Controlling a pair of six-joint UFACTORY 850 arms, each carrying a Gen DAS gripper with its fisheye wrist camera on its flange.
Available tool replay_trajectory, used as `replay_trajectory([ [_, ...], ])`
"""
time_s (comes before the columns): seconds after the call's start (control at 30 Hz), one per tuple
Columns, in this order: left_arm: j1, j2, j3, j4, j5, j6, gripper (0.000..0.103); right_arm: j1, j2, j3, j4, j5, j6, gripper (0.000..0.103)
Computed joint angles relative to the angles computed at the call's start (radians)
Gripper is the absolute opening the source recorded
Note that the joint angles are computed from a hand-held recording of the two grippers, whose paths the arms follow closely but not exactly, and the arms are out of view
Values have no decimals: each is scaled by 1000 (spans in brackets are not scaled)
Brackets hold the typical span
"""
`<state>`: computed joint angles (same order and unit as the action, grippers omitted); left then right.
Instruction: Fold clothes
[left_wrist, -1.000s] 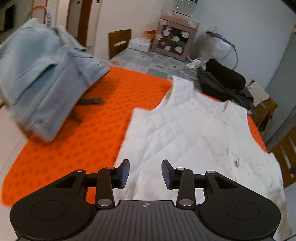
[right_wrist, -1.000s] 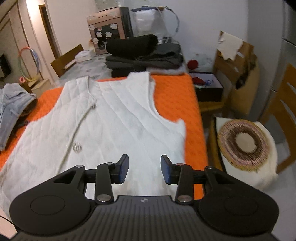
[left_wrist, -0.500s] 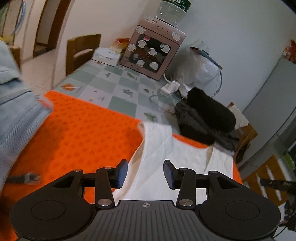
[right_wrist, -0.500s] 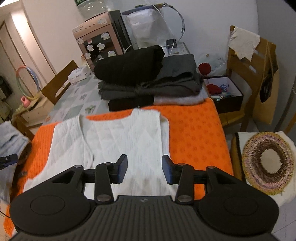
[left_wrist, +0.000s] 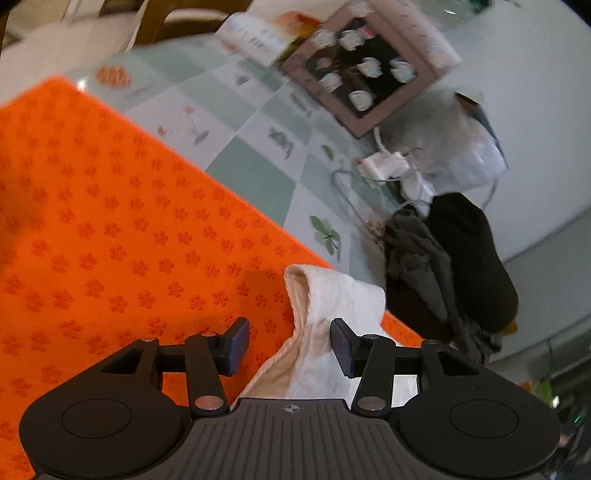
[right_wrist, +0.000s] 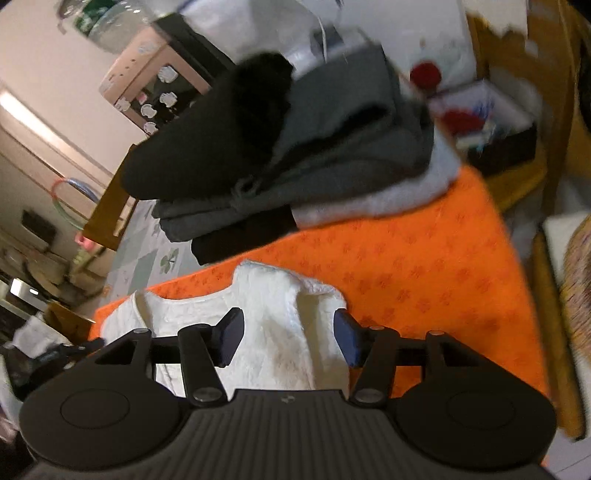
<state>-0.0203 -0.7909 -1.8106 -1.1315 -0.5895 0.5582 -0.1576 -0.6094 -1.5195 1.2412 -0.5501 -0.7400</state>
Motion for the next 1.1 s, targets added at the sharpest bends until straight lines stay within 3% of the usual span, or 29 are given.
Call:
replay_trajectory([
  [0.2, 0, -69, -75, -134, -72, 1, 51, -16, -90, -50, 144, -92, -53, 60],
  [0.37, -24, -122, -166, -47, -70, -69, 51, -17, -149, -114, 190, -113, -25, 61],
  [0.57, -33, -145, -209, -23, 13, -93, 50, 28, -132, -145, 91, 25, -92, 56],
  [0.7, -38, -174, -257, 43, 35, -112, 50, 97, -98, -105, -134, 202, -201, 44],
  [0.77, -44, -186, -281, 84, 50, -116, 49, 121, -89, -83, -205, 268, -260, 43],
  [0.87, -45, -201, -316, 119, 44, -128, 49, 123, -85, -72, -188, 280, -289, 42],
  [0.97, -46, -172, -291, 119, 51, -55, 49, 114, -83, -88, -259, 242, -169, 47],
  [1.1, -53, -102, -215, 157, 62, 38, 49, 104, -22, -39, -351, 283, -70, 52],
])
